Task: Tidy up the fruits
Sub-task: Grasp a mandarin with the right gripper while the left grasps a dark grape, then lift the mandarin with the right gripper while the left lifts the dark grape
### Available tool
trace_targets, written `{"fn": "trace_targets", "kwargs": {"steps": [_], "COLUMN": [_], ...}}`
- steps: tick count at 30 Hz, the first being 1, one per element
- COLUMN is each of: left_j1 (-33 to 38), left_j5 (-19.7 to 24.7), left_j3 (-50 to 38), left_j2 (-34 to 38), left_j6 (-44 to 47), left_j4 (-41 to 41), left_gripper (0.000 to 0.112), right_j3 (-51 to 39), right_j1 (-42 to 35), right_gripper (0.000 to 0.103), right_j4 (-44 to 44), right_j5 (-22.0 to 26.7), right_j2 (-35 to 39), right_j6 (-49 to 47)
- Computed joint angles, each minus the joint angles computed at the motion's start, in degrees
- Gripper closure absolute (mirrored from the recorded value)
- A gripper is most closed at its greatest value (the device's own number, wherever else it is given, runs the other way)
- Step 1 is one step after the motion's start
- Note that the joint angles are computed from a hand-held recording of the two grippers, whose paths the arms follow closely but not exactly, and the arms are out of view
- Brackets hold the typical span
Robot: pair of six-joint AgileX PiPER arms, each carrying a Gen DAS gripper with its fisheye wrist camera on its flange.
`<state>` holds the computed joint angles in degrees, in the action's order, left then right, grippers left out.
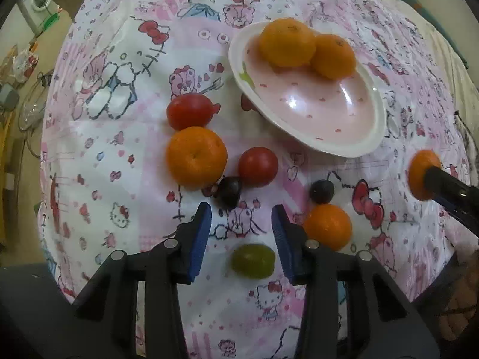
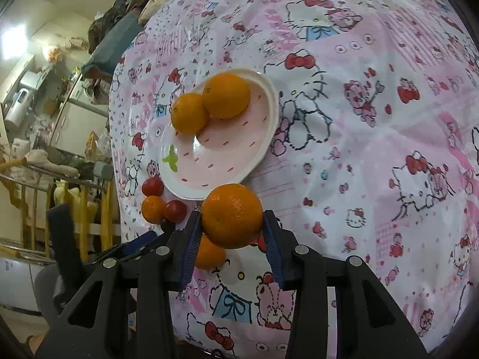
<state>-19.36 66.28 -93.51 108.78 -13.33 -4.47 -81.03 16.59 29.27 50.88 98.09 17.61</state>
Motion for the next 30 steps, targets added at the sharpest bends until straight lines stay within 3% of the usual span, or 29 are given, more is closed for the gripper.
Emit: {"fn": "trace_targets", "kwargs": {"steps": [3, 11, 12, 18, 30], "left_j1": [-0.64, -2.15, -2.55, -2.34, -0.76], "left_j5": [0.72, 2.52, 2.81, 3.21, -0.42], "left_j3": [-1.64, -7.45, -8.12, -10.53, 0.88], "left_j2": [2.05, 6.65, 7.12, 8.85, 0.70], "left_j6": [-0.64, -3.56, -3.88, -2.74, 0.41], "left_j4": [0.98, 3.28, 4.16, 3.75, 1.13], "left_gripper": [0.085, 0.089, 0.098, 0.098, 0.102], "right_j3": [0.84, 0.81, 0.76, 0.63, -0.09], "right_j1": [-0.89, -2.29, -2.32, -1.90, -1.11], "right_gripper": [0.060, 0.060, 0.060, 0.060, 0.060], "right_j4": [1.30, 3.42, 3.44, 2.76, 1.36], "right_j5": [-0.36, -0.30, -0.24, -0.21, 0.04], "right_j2": [-0.84, -1.53, -1.39, -1.14, -0.34], "right_j6": [-0.80, -2.24, -2.13, -1.56, -0.55]}}
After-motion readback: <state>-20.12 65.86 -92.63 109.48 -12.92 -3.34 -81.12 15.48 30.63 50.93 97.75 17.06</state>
